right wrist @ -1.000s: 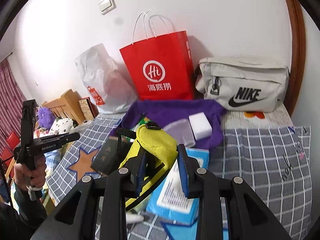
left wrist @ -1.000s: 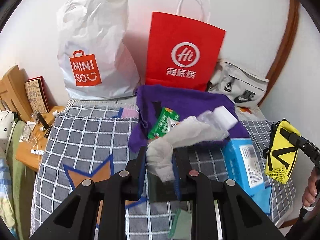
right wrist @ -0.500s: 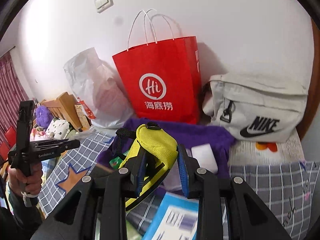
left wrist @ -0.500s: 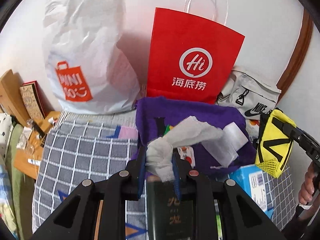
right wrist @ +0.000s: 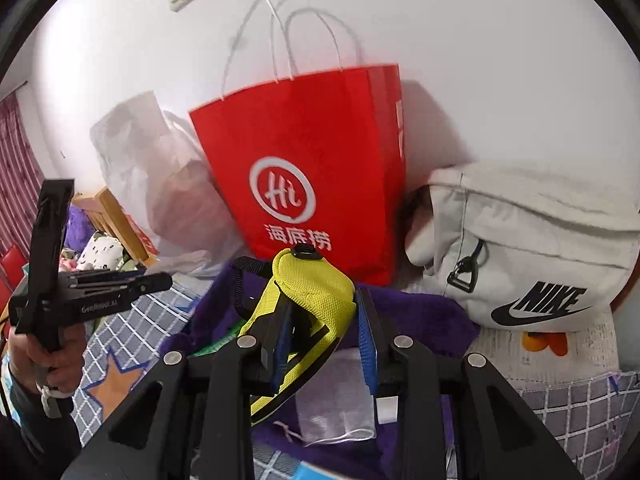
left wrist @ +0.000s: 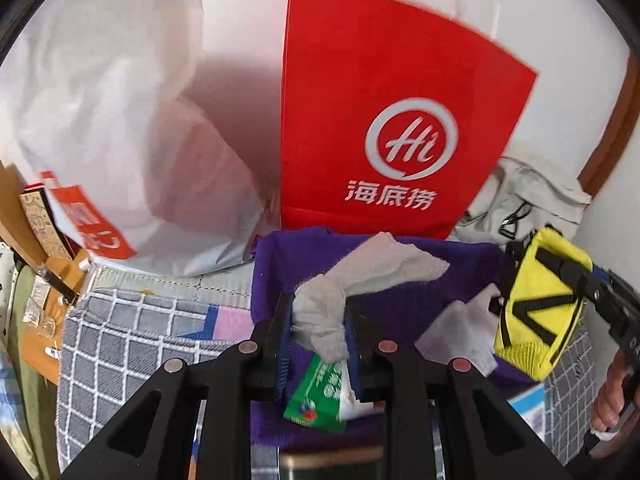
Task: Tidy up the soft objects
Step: 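Carry the white cloth and yellow pouch in both tools over the purple towel, then lower the cloth and pouch onto the towel and open both tools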
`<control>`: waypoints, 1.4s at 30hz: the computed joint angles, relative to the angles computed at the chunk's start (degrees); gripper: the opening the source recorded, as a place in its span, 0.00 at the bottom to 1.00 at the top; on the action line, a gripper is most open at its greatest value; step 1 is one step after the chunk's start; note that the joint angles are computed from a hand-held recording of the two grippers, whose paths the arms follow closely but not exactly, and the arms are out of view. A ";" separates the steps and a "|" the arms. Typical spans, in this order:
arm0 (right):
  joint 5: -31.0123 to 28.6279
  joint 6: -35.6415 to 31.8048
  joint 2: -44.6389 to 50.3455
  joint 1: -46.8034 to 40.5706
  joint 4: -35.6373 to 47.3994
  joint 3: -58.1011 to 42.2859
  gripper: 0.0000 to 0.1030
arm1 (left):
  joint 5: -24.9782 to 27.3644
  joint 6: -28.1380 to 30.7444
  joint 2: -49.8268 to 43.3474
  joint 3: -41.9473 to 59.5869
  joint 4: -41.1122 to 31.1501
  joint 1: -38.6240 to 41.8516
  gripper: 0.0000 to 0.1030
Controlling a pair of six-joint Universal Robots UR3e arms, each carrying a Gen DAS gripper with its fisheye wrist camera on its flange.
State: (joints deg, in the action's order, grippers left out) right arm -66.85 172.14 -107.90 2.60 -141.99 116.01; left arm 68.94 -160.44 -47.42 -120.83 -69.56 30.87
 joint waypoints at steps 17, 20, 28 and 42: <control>-4.72 -0.36 19.95 4.74 -6.13 -4.19 0.30 | 5.90 -5.01 -19.74 -5.01 17.70 -7.27 0.22; -4.96 -0.40 21.32 5.14 -5.91 -4.66 0.30 | 5.48 -5.30 -20.25 -5.21 17.82 -7.03 0.22; -5.66 0.21 22.96 5.65 -6.84 -5.15 0.31 | 5.04 -6.07 -24.53 -5.56 21.24 -8.46 0.22; -6.99 0.37 19.57 7.10 -11.28 -2.74 0.66 | 4.05 -7.06 -25.13 -3.43 19.38 -8.56 0.50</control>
State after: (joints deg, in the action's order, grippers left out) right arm -73.84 172.51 -88.33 9.70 -153.27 113.26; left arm 72.99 -167.50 -72.56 -124.26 -50.18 22.30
